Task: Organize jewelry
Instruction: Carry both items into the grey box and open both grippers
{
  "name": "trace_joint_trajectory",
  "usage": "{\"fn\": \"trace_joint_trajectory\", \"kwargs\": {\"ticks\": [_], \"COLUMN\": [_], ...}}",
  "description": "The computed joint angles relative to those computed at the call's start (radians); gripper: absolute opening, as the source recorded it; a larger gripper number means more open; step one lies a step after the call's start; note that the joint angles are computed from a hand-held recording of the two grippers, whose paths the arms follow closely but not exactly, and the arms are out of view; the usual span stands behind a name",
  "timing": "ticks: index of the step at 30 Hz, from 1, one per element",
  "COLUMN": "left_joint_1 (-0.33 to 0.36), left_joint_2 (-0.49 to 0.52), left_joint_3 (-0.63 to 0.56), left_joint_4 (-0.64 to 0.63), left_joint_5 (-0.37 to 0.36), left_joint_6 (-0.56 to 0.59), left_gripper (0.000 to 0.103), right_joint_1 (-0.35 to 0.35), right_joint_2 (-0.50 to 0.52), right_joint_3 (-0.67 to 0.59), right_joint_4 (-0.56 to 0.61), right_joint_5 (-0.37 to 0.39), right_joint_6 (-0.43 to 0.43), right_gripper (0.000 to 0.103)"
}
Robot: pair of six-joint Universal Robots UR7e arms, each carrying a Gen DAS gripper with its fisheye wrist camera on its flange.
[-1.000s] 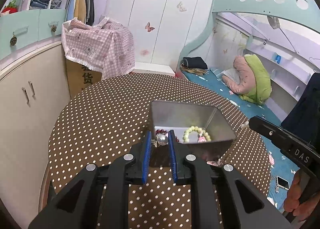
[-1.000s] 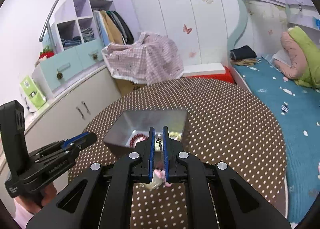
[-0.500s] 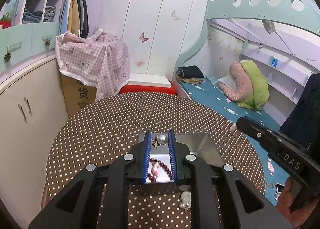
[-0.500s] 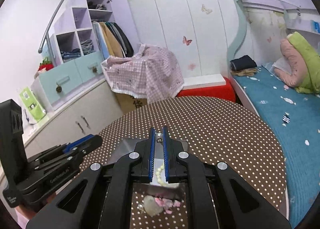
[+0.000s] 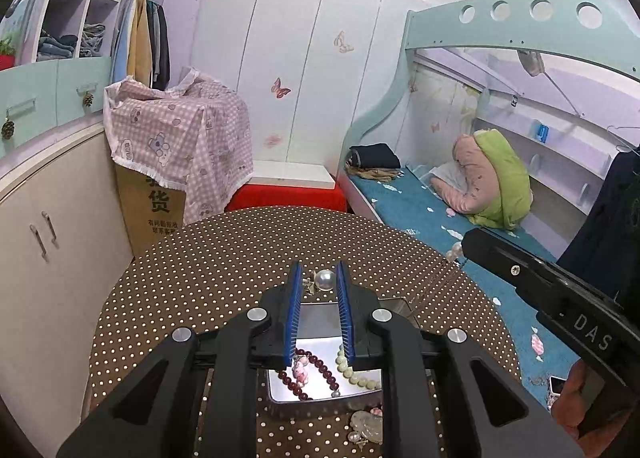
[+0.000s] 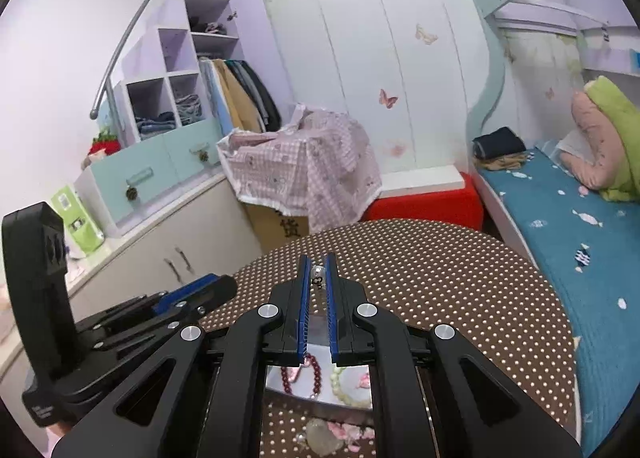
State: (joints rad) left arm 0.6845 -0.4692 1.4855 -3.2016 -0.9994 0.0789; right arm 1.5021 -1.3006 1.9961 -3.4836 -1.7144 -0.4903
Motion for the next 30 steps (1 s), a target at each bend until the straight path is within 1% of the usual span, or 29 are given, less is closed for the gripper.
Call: {"fn": "trace_joint_trajectory", "kwargs": {"ticks": [5,8,10,14,17,18,20,21,22,23,24,25,26,27,28,30], "left_joint_1": [0.01,0.017,0.024,0.04,0.043,0.044,0.047,0.045,0.043,0.043,0.045,0.045,0.042,0.038,0.034,0.029], "left_joint_2": [0.009,0.019,0.027,0.04,0.045,0.045,0.042,0.041,0.038,0.035,0.031,0.024,0.021,0.017,0.015,0.008], "left_joint_3": [-0.014,-0.027,-0.035,-0.047,-0.053,-0.056,-0.056,-0.054,-0.051,-0.05,-0.048,-0.043,-0.04,-0.034,-0.032,-0.018], "left_joint_4": [0.036,0.085,0.122,0.187,0.23,0.245,0.266,0.268,0.274,0.277,0.28,0.282,0.28,0.276,0.274,0.256], "left_joint_5": [-0.01,-0.004,0.007,0.004,0.014,0.013,0.006,0.007,0.017,0.019,0.007,-0.003,0.001,0.01,0.018,0.025], "left_joint_6": [-0.023,-0.034,-0.055,-0.087,-0.111,-0.118,-0.134,-0.138,-0.146,-0.153,-0.158,-0.166,-0.168,-0.167,-0.166,-0.161], "left_gripper": [0.016,0.016,0.016,0.016,0.017,0.017,0.017,0.019,0.025,0.038,0.043,0.044,0.045,0.05,0.053,0.054], "right_joint_1": [-0.021,-0.032,-0.049,-0.067,-0.079,-0.08,-0.079,-0.078,-0.078,-0.076,-0.075,-0.073,-0.07,-0.066,-0.066,-0.065], "right_joint_2": [0.021,0.042,0.048,0.068,0.07,0.071,0.068,0.064,0.061,0.058,0.055,0.052,0.05,0.05,0.048,0.035], "right_joint_3": [-0.004,-0.006,-0.003,-0.006,-0.005,-0.004,-0.002,-0.001,0.0,0.002,0.005,0.006,0.01,0.018,0.024,0.027], "right_joint_4": [0.055,0.077,0.096,0.123,0.132,0.13,0.13,0.133,0.132,0.124,0.113,0.109,0.09,0.05,0.024,0.033], "right_joint_5": [-0.002,-0.027,-0.018,-0.038,-0.033,-0.034,-0.041,-0.039,-0.038,-0.041,-0.045,-0.05,-0.058,-0.07,-0.072,-0.071], "right_joint_6": [0.035,0.06,0.085,0.099,0.113,0.112,0.11,0.11,0.111,0.113,0.115,0.118,0.124,0.132,0.134,0.132], "right_gripper": [0.008,0.008,0.008,0.008,0.008,0.011,0.011,0.011,0.011,0.013,0.024,0.052,0.066,0.071,0.071,0.071]}}
